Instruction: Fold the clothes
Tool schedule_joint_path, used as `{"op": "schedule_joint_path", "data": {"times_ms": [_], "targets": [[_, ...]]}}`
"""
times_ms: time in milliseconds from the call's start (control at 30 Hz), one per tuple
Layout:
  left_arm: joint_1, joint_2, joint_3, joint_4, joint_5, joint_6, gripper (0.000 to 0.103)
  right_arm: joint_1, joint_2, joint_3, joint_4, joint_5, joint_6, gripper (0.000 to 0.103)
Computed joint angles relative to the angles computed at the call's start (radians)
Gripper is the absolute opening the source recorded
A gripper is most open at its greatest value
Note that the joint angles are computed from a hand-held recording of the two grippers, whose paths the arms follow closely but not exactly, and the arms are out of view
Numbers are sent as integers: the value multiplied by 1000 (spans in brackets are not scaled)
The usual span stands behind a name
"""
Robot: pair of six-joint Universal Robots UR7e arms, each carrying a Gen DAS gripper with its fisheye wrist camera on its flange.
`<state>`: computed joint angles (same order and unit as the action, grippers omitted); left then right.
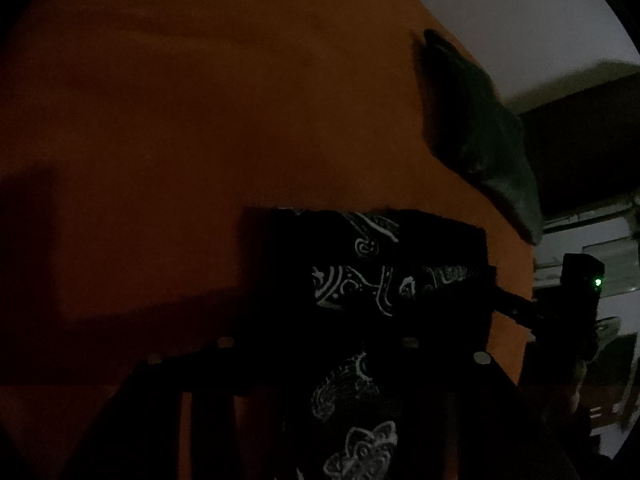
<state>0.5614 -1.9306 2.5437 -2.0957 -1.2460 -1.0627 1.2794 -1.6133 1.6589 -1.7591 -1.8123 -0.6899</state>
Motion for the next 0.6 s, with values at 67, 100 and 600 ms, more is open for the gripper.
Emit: {"op": "schedule_joint_path", "data": {"times_ms": [67, 100, 600], "targets": [[-12, 15, -24, 46, 33, -19, 44, 27, 52, -41, -2, -31, 52, 72], [-20, 25, -37, 72, 52, -31, 44, 36, 77, -56, 9, -49, 59, 70], [-416, -187, 47, 306, -111, -306, 44, 11, 7, -51, 56, -82, 137, 74]]}}
